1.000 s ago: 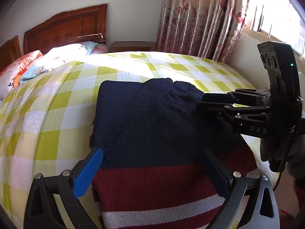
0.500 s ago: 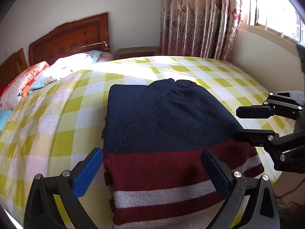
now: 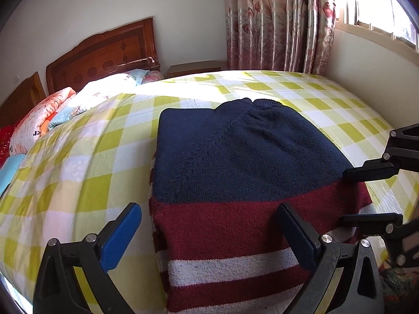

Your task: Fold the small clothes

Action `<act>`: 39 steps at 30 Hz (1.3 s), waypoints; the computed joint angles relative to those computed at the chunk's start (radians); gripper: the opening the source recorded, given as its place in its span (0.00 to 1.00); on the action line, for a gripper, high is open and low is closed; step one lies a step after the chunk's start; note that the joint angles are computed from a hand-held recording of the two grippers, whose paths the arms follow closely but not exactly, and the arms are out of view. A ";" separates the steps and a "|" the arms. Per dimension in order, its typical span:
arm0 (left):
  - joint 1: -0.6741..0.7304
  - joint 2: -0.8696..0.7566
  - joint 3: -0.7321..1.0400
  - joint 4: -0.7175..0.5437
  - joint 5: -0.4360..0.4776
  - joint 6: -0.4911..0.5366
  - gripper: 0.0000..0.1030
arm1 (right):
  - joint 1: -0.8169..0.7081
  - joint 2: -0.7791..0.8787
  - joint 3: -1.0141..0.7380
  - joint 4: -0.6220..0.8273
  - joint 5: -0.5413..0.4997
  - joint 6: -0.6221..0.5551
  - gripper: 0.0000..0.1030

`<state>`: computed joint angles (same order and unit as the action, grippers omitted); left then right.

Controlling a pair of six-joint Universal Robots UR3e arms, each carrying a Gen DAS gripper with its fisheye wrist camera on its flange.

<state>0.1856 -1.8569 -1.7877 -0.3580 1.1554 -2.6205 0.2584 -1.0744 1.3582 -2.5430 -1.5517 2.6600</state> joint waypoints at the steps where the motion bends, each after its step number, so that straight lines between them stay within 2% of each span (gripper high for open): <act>1: 0.004 0.006 -0.002 -0.010 -0.002 0.001 1.00 | 0.016 0.020 -0.005 0.005 -0.043 -0.025 0.35; 2: 0.008 0.018 -0.008 -0.017 -0.001 0.005 1.00 | 0.029 0.015 0.031 -0.050 -0.069 -0.062 0.35; 4: 0.019 0.052 -0.050 0.021 -0.005 0.008 1.00 | 0.034 -0.013 0.030 -0.012 -0.087 -0.041 0.34; 6: 0.027 0.071 -0.072 0.037 -0.020 0.011 1.00 | 0.015 -0.073 0.078 -0.034 -0.044 -0.016 0.34; 9: -0.003 0.032 -0.053 0.038 0.036 0.000 1.00 | -0.009 -0.092 0.146 -0.153 -0.012 0.016 0.34; 11: 0.016 0.052 -0.072 0.024 0.006 -0.004 1.00 | -0.002 -0.038 0.104 -0.079 -0.060 0.015 0.34; 12: 0.022 0.068 -0.091 0.031 0.008 -0.001 1.00 | 0.015 -0.028 0.127 -0.124 -0.110 -0.010 0.35; 13: 0.030 0.091 -0.121 0.052 0.007 0.000 1.00 | 0.012 -0.047 0.158 -0.143 -0.108 -0.015 0.36; 15: 0.063 0.147 -0.172 0.041 -0.035 0.009 1.00 | -0.020 -0.122 0.216 -0.126 -0.042 0.041 0.32; 19: 0.113 0.234 -0.261 0.040 -0.094 0.011 1.00 | -0.072 -0.279 0.421 -0.237 0.052 0.112 0.32; 23: 0.081 0.179 -0.184 0.014 -0.051 -0.026 1.00 | -0.119 -0.328 0.506 -0.258 0.166 0.177 0.32; 27: 0.018 0.078 -0.083 0.012 0.070 -0.055 1.00 | -0.172 -0.253 0.445 -0.261 0.266 0.361 0.34; 30: 0.025 0.059 -0.059 -0.018 0.055 -0.068 1.00 | -0.209 -0.158 0.346 -0.199 0.299 0.522 0.36; 31: 0.024 0.057 -0.062 -0.010 0.056 -0.063 1.00 | -0.242 -0.135 0.332 -0.170 0.373 0.551 0.37; 33: 0.028 0.052 -0.061 -0.010 0.049 -0.057 1.00 | -0.304 -0.078 0.318 -0.159 0.536 0.589 0.39; 34: 0.032 0.050 -0.054 -0.025 0.041 -0.059 1.00 | -0.317 -0.066 0.326 -0.190 0.570 0.606 0.41; 39: 0.038 0.039 -0.037 -0.047 0.019 -0.061 1.00 | -0.308 -0.051 0.309 -0.198 0.574 0.592 0.40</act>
